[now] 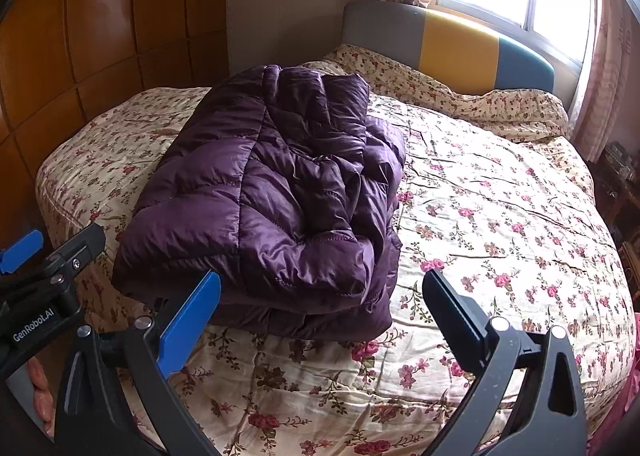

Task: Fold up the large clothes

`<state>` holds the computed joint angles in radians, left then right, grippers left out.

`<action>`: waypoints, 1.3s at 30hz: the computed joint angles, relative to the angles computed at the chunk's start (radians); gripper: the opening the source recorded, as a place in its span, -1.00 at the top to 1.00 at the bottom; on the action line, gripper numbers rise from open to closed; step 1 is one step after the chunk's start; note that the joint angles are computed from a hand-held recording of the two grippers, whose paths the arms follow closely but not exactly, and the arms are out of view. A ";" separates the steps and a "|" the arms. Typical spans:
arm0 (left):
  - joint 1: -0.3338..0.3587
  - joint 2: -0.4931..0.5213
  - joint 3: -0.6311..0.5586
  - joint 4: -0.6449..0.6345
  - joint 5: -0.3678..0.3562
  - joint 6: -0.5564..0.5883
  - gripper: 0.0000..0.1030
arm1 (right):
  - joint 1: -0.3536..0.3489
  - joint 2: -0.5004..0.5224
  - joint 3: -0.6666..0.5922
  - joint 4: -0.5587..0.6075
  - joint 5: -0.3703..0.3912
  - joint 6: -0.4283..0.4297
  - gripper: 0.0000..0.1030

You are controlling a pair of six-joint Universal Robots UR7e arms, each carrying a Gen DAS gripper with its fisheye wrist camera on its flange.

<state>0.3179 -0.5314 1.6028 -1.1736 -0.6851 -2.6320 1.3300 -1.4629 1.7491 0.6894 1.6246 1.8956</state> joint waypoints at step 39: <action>0.002 0.041 -0.068 0.087 -0.017 -0.008 -0.94 | -0.010 0.014 -0.013 -0.002 0.015 0.024 -0.95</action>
